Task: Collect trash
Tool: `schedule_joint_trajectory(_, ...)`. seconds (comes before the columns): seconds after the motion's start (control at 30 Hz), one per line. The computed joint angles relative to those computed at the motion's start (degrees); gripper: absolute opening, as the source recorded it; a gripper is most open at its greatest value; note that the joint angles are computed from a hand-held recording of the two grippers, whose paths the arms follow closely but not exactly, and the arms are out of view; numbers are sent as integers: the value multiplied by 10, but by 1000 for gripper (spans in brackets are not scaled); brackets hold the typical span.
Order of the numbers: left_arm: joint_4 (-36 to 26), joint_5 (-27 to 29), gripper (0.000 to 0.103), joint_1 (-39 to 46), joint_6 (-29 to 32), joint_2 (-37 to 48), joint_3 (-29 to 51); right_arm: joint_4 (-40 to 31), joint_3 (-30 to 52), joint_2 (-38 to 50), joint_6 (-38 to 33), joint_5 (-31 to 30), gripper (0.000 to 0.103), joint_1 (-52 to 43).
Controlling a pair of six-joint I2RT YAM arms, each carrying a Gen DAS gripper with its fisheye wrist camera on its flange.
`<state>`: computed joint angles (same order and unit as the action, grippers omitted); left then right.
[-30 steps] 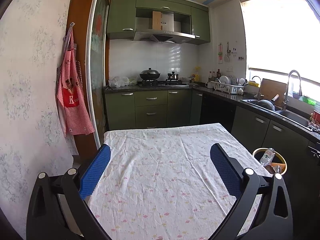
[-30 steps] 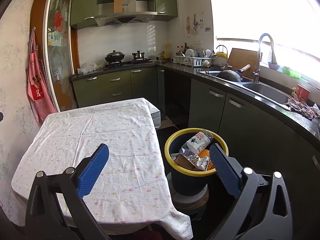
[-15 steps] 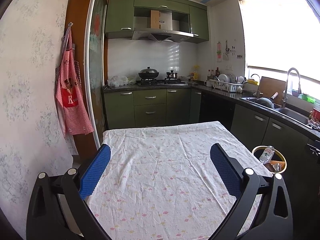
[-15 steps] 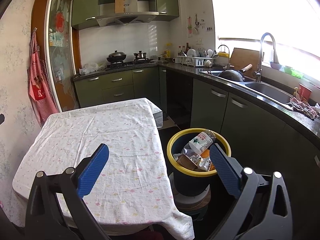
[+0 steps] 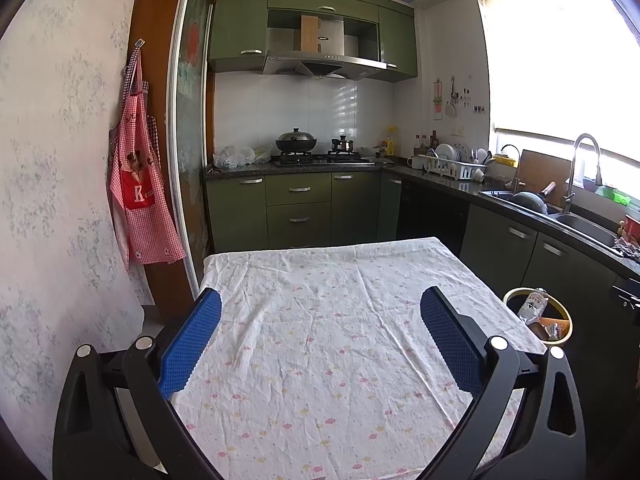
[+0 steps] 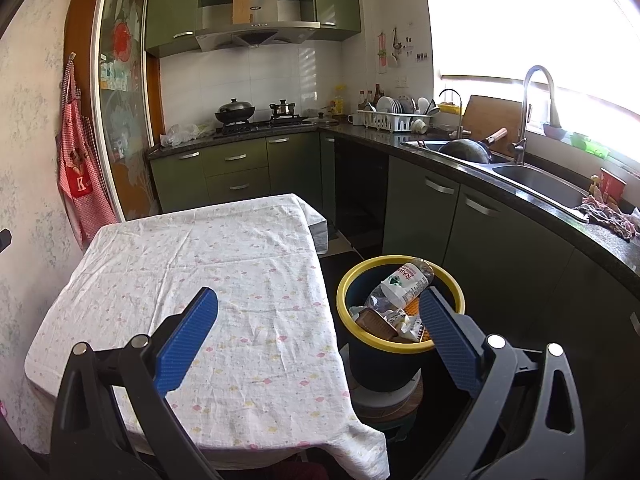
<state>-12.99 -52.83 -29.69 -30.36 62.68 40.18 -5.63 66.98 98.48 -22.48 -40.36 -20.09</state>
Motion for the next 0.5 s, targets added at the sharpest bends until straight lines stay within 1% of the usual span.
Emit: schedule_joint_trajectory(0.5, 6, -2, 98, -8, -7, 5, -7, 2, -5, -2, -1, -1, 96, 0)
